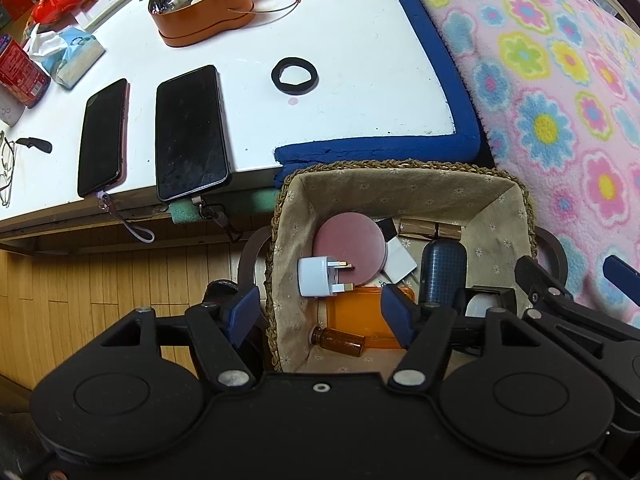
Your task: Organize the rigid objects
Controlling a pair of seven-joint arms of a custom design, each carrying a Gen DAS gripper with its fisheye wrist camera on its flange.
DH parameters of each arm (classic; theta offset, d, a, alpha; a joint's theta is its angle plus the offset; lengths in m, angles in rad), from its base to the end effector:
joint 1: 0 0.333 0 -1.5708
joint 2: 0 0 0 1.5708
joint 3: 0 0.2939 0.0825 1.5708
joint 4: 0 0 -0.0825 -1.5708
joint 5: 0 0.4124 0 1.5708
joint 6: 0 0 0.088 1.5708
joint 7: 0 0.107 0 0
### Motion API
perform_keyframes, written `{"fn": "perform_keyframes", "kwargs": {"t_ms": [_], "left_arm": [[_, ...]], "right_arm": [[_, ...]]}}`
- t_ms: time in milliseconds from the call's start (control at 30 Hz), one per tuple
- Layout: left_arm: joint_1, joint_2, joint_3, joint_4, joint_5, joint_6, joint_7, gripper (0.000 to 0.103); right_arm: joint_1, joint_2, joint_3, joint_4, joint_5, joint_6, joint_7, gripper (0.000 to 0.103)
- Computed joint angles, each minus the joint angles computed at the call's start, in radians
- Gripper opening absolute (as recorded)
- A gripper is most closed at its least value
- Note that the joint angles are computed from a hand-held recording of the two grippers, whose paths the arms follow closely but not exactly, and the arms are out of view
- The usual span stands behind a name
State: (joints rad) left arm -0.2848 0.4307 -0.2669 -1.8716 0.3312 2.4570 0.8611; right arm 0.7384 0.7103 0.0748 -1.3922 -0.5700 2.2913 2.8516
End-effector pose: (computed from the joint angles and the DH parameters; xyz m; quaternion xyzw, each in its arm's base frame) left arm 0.5698 -0.3410 0.2687 -0.6859 0.7196 -0.0781 0.0742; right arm 0.5388 0.5359 0.2790 -0.6350 0.7388 -0.1743 0.1432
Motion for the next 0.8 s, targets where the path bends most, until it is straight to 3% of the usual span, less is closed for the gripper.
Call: {"fn": "perform_keyframes", "kwargs": {"t_ms": [800], "left_arm": [[-0.004,-0.053,0.011,-0.055,0.046,0.061,-0.055,0.067]], "right_arm": [[0.003,-0.038,0.007,-0.039,-0.001,-0.028,0.018,0.097]]}}
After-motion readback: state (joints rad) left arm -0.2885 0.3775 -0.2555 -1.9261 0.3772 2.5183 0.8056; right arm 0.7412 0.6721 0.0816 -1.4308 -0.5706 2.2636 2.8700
